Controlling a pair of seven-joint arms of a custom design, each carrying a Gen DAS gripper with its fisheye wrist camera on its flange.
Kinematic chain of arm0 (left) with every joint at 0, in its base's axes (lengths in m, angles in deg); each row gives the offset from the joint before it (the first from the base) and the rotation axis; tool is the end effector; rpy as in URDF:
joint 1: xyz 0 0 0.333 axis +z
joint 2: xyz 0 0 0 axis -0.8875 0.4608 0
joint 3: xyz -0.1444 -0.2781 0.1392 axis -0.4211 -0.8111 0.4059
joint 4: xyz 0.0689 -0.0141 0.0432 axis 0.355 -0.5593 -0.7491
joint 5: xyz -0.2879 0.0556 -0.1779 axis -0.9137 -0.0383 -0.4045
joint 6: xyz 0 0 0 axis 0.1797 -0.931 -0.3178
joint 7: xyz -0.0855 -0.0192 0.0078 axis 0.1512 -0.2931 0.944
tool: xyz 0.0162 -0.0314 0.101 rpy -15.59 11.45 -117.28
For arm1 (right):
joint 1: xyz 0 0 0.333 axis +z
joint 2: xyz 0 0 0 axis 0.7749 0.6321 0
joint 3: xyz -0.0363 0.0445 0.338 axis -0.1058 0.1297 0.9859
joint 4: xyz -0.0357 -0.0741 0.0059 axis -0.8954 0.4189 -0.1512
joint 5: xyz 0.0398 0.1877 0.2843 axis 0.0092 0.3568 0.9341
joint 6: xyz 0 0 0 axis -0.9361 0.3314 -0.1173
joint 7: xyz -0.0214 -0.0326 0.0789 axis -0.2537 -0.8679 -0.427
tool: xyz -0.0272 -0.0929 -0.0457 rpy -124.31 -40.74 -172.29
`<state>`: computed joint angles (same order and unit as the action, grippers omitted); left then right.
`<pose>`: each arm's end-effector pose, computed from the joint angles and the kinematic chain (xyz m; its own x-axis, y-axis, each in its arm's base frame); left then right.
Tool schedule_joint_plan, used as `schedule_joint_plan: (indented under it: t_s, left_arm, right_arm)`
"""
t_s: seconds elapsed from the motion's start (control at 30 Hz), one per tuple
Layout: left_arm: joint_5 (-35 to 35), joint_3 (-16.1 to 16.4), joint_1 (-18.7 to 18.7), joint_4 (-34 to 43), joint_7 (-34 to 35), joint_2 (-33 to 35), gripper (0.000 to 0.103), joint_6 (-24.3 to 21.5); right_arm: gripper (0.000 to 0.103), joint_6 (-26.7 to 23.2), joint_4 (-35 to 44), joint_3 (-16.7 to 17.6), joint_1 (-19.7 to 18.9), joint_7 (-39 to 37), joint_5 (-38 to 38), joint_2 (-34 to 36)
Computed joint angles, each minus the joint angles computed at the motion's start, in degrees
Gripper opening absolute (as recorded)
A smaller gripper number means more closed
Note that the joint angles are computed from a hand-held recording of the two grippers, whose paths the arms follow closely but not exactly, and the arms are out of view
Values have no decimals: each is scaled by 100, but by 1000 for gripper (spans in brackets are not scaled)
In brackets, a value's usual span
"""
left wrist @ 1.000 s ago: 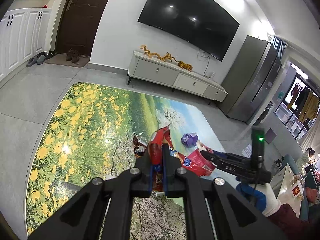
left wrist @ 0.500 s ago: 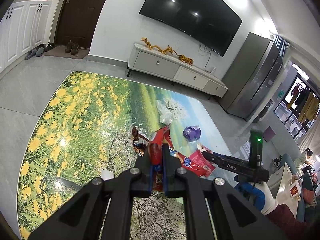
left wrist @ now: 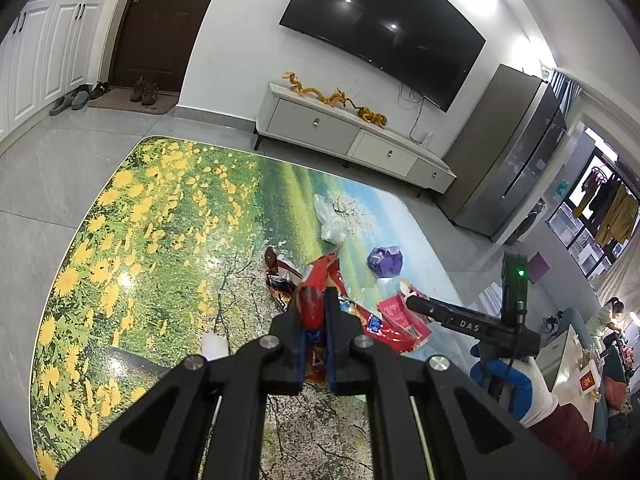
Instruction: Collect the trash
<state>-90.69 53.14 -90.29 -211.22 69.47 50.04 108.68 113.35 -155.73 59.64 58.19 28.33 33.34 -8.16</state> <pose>0.4071 -0.1724 0.5620 -0.3513 -0.8439 0.4054 -0.7129 -0.0396 -0.7002 0.4275 -0.0115 0.5262 0.0342 -0.9421 -0.3335 -0.7944 0.1769 -0.5811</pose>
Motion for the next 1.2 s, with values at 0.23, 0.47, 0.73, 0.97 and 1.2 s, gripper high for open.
schedule_joint_plan:
  t_s: [0.23, 0.47, 0.73, 0.97, 1.2]
  left_arm:
    - [-70, -1, 17, -32, 44, 13, 7, -27]
    - [-225, -44, 40, -9, 150, 53, 7, -71]
    - [-286, -104, 130, 22, 194, 102, 7, -125]
    - [-391, -182, 187, 39, 279, 155, 7, -163]
    - [-456, -240, 261, 60, 327, 191, 7, -202]
  right_arm:
    - [52, -236, 68, -385, 265, -624, 1028, -25]
    - [50, -261, -3, -173, -72, -424, 646, -103]
    - [49, -551, -8, -538, -25, -897, 1513, -191]
    - [49, -581, 30, -340, -351, -808, 1411, -170]
    - [49, -379, 11, -89, -424, -403, 615, -166]
